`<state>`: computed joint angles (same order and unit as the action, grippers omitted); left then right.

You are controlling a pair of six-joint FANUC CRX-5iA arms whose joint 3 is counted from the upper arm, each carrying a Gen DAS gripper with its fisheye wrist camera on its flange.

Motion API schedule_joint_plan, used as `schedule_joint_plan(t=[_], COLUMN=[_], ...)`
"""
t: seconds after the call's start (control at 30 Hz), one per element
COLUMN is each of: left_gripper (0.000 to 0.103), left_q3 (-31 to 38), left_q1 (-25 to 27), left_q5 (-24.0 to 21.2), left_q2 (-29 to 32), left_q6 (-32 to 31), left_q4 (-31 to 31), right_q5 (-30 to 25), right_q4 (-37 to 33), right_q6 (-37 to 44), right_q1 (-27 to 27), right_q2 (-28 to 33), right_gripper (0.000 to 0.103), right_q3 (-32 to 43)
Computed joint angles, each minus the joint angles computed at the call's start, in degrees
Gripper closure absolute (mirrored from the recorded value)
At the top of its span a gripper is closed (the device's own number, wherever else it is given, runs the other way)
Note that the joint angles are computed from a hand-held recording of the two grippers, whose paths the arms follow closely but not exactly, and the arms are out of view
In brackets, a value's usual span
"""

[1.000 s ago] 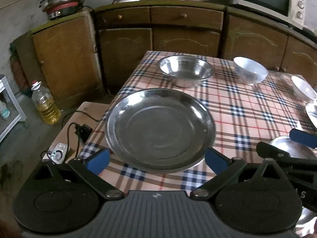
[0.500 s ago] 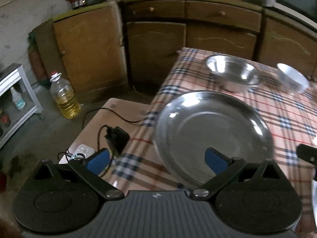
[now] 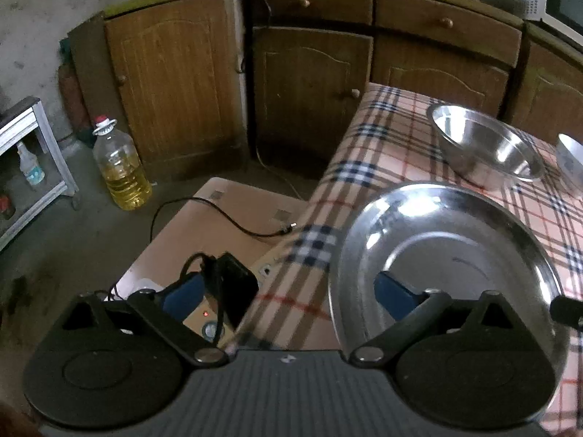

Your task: Organize plates and bowls

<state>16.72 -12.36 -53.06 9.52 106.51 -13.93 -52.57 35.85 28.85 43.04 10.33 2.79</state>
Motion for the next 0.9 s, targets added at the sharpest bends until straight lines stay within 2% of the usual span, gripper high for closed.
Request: schedule_joint_plan(t=[0.07,0.17,0.23,0.3,0.33,0.37,0.43,0.47,0.9], left_gripper=[0.011,0.020,0.040,0.054,0.063,0.068,0.079,0.079,0.083], left_q3=[0.2,0.3,-1.8,-3.5,-4.0,-4.5,-5.4,-5.5,-7.2], left_q1=[0.8,0.5,1.6,2.2,2.3,2.3,2.3,2.2,2.4], left_q5=[0.4,1.4,4.1,6.1,6.7,7.3,7.9,7.9,8.2], left_q2=[0.7,1.0,0.2,-0.4,-0.6,-0.7,-0.9,-0.8,-3.4], left_q6=[-1.1,-0.5,-3.1,-5.6,-7.1,-8.5,-11.2,-11.4,-10.3], left_q4=[1.9,0.7,4.4,7.2,8.2,9.1,11.1,11.0,13.2], right_q5=[0.1,0.2,0.8,1.3,1.5,1.2,0.9,0.9,1.3], right_q4=[-1.4,-3.4,-5.5,-7.1,-7.9,-8.3,-7.2,-6.8,-1.9], right_q6=[0.1,0.3,0.8,1.4,1.9,2.3,1.5,1.3,-1.6], right_q1=[-0.3,-1.0,-1.5,-1.8,-1.9,-1.9,-1.6,-1.5,-0.1], right_q2=[0.6,1.4,1.6,1.9,2.0,2.2,2.2,2.0,-1.4], right_gripper=[0.022,0.023,0.024,0.040,0.061,0.070,0.075,0.079,0.080], right_q3=[0.8,1.9,2.5,3.0,3.3,3.7,3.3,3.1,-0.4])
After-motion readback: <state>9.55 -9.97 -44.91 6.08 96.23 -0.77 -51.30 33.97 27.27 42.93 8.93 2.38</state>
